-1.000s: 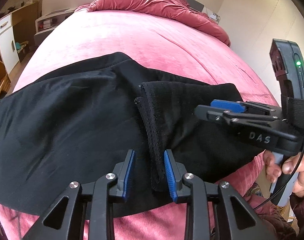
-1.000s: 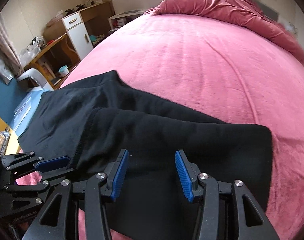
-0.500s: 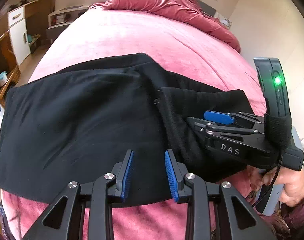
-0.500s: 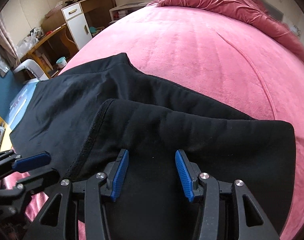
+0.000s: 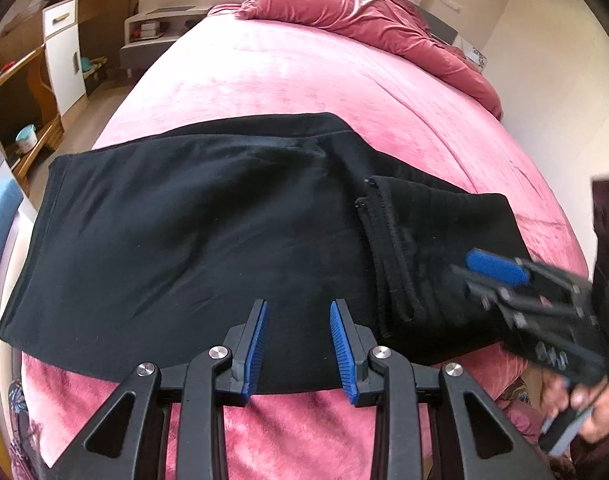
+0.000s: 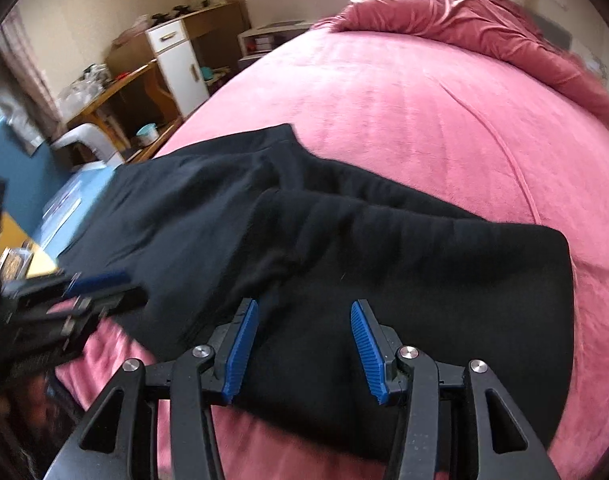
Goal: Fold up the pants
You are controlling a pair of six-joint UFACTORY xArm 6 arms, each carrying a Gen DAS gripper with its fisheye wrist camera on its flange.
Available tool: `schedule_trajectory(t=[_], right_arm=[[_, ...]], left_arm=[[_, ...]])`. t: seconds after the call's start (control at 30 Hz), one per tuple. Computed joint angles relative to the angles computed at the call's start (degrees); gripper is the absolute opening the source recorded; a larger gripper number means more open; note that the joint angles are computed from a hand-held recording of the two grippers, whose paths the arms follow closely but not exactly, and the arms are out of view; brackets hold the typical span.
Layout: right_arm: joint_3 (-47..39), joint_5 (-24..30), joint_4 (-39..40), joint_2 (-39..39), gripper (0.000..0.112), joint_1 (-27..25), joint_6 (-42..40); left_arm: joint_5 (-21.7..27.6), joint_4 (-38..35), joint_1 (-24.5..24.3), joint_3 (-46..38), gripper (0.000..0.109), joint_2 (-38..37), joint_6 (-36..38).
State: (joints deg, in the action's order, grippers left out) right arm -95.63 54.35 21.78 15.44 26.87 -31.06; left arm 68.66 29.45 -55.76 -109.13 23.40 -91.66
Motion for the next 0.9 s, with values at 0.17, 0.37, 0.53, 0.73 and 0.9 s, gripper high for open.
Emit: schedule_trajectory(t=[0.17, 0.37, 0.53, 0.73, 0.9], right_arm=[[4.73, 2.39, -1.22, -2.63, 0.05, 0.23, -1.13], [6.17, 1.08, 0.37, -2.83, 0.051, 0.25, -0.93], [7.45, 0.62, 3.13, -3.28, 0.052, -0.59, -1.41], [8.01, 0.33, 4.62, -3.52, 0.055, -1.25, -2.18], [8.55, 0.46, 5.29, -4.08, 0.055, -1.59, -2.31]], left_arm=[[-5.29, -1.85, 0.67, 7.93, 0.033, -4.75, -4.61], [-17.94, -2.94, 1.75, 27.25, 0.033, -17.38, -19.34], [-23.49, 4.71, 0.56, 44.88, 0.033, -31.41, -45.04], [-18.6, 10.85, -2.42, 55.95, 0.033, -41.67, -68.19], [-20.13, 15.32, -2.05, 61.87, 0.033, -45.21, -79.66]])
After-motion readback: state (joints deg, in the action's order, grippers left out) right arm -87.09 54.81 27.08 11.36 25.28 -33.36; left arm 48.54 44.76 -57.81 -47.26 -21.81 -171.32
